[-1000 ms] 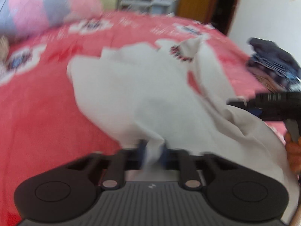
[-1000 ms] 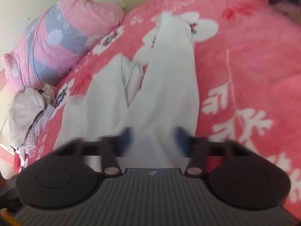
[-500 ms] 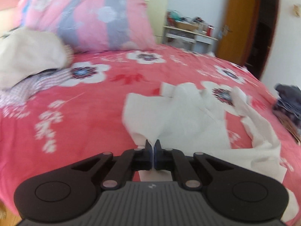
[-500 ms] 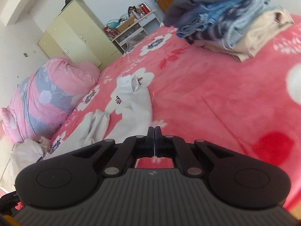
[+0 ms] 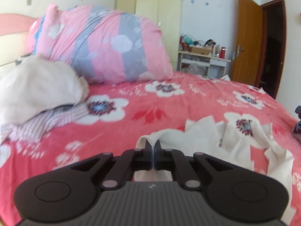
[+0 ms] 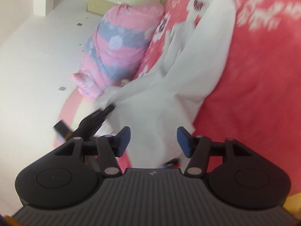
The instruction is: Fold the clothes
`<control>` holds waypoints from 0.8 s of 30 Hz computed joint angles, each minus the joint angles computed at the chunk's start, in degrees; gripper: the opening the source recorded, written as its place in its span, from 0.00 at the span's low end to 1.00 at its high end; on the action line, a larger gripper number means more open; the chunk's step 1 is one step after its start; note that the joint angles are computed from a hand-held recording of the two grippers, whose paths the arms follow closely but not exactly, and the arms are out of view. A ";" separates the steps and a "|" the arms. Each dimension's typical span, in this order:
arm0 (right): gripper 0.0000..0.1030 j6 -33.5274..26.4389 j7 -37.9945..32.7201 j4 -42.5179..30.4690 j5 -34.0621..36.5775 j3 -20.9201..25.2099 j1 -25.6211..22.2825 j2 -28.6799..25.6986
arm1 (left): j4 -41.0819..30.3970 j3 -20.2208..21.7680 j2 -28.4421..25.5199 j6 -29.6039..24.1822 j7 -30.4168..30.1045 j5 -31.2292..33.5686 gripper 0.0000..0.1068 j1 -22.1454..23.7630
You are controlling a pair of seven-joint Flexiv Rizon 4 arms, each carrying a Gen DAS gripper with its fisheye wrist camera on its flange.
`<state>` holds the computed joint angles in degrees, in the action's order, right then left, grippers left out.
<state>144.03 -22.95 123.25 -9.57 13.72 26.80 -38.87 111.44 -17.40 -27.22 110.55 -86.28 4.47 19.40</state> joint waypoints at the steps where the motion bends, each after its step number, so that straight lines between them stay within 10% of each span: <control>1: 0.55 -1.75 0.90 -0.51 -1.22 0.29 -0.26 0.11 | -1.50 -0.41 -1.21 0.34 0.55 0.45 0.03 -0.21; 6: 0.55 -4.96 7.12 -2.78 -13.23 4.26 -5.12 -2.08 | -8.15 -7.92 -8.41 -2.85 5.26 4.46 0.05 3.65; 11: 0.55 -8.27 14.86 -9.99 -23.93 4.76 -7.26 -6.99 | -8.63 -19.03 -13.42 -8.33 14.67 7.11 0.28 11.77; 16: 0.22 -5.45 18.42 -22.10 -24.14 3.44 -7.64 -13.23 | -0.68 -35.34 -14.52 -5.81 20.76 9.84 0.58 28.15; 24: 0.20 -11.26 26.46 -44.86 -24.08 -2.51 -7.74 -19.96 | 12.12 -55.51 -16.95 -15.75 29.76 10.49 0.64 48.21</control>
<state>132.77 3.51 78.39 -33.65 11.22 19.07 -58.83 123.56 -72.91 -44.17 94.80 -56.52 14.96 67.62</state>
